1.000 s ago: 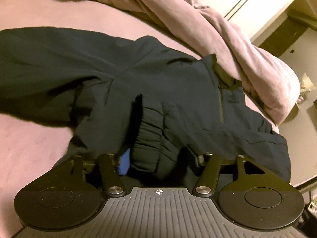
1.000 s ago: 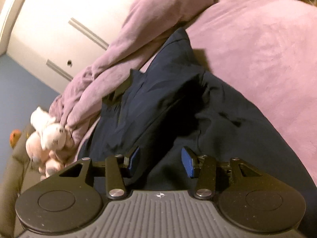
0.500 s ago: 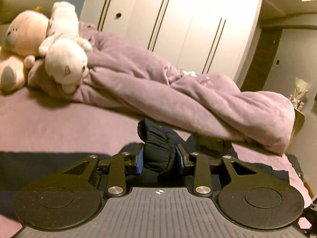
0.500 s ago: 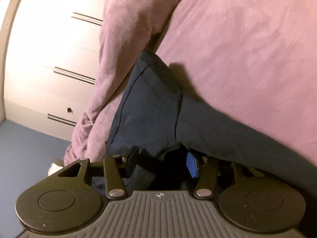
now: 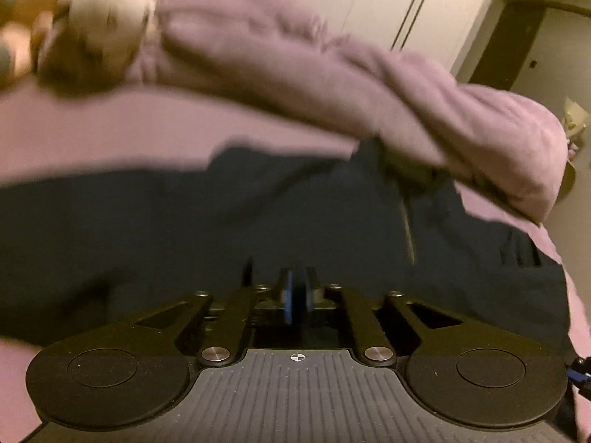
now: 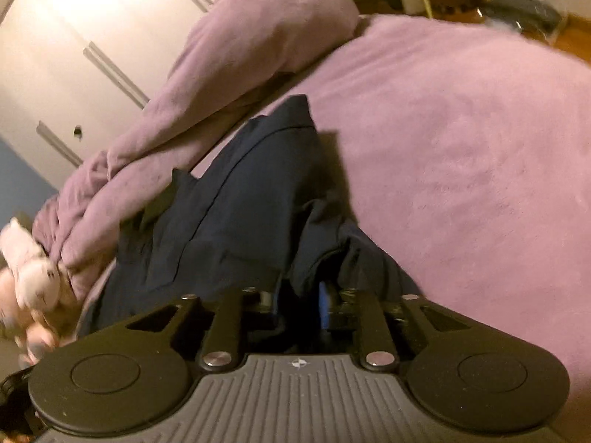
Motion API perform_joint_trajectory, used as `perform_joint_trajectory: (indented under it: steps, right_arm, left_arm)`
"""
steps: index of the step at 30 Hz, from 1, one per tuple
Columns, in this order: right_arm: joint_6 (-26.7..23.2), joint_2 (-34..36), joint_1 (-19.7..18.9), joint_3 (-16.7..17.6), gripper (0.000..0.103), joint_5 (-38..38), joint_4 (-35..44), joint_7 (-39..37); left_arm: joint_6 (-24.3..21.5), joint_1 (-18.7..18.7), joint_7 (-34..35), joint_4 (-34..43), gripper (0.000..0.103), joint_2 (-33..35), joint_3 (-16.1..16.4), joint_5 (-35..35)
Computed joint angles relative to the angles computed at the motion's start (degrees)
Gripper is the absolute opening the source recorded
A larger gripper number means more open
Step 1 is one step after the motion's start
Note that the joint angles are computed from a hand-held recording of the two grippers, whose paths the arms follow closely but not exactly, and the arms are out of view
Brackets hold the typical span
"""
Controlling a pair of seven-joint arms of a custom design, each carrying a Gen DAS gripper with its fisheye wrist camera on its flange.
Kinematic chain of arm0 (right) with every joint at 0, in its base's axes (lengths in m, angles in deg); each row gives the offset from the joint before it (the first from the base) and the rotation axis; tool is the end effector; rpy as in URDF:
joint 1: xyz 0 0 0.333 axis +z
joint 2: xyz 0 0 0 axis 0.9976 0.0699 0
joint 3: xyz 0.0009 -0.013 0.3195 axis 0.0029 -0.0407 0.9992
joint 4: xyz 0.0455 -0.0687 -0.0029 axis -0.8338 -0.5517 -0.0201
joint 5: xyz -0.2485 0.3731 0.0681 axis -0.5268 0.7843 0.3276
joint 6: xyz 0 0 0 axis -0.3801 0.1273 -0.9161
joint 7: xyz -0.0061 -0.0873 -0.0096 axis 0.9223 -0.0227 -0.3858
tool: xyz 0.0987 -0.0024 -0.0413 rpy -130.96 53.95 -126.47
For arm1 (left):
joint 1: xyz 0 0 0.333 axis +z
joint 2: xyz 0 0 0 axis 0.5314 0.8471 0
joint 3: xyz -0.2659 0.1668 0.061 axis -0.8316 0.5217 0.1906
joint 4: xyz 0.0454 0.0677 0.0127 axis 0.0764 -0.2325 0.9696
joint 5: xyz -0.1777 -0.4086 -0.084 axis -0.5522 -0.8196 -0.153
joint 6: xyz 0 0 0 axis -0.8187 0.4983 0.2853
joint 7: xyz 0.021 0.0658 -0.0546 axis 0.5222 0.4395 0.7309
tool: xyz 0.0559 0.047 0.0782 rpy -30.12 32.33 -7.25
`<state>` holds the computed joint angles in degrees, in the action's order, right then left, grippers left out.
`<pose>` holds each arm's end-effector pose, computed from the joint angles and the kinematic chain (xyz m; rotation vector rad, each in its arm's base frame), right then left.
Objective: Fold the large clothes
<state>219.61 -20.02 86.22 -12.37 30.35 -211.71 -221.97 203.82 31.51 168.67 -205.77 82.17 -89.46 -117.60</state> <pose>0.4976 0.2087 0.4682 -0.8980 2.0873 -0.3930 0.6598 -0.0740 0.4805 -1.9222 1.7986 -1.0830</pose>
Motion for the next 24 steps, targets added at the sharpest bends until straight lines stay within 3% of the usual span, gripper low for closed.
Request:
perform_joint_trajectory:
  steps: [1, 3, 5, 9, 11, 15, 18, 24]
  right_arm:
    - [-0.38, -1.3, 0.31, -0.06, 0.035, -0.18, -0.74, -0.61]
    - [-2.22, -4.6, 0.77, 0.23, 0.039, -0.13, -2.75, -2.15]
    - [-4.76, -7.16, 0.59, 1.39, 0.039, -0.13, -3.73, -2.89]
    - [-8.96, -9.62, -2.27, 5.71, 0.039, -4.64, -2.73, -0.26]
    - [-10.9, -6.87, -1.6, 5.47, 0.037, -6.53, 0.05, -2.82]
    - [-11.82, 1.53, 3.63, 1.47, 0.029, -5.06, 5.87, -12.48]
    - [-15.73, 5.58, 7.08, -0.76, 0.024, -2.44, 9.0, -17.18]
    - [-13.33, 10.33, 11.48, -5.28, 0.021, -1.96, 12.65, -19.73]
  left_arm:
    - [0.09, 0.13, 0.23, -1.04, 0.027, -0.64, 0.0, -0.95]
    - [-0.85, 0.37, 1.84, -2.41, 0.043, -1.82, 0.35, -2.16]
    - [-3.09, 0.47, 1.27, -4.22, 0.046, -3.81, 1.16, -1.03]
    - [-10.17, -0.17, 4.68, -5.97, 0.055, -6.67, 2.9, -7.15]
    - [-13.18, -0.45, 3.94, -5.39, 0.055, -6.29, 3.22, -7.63]
    - [-11.51, -0.76, 2.77, -3.86, 0.052, -4.39, 3.06, -12.15]
    - [-10.73, -0.28, 1.23, -1.79, 0.028, -2.24, 2.69, -14.37]
    - [-0.28, -0.49, 3.93, -2.05, 0.022, -1.44, 0.93, -12.19]
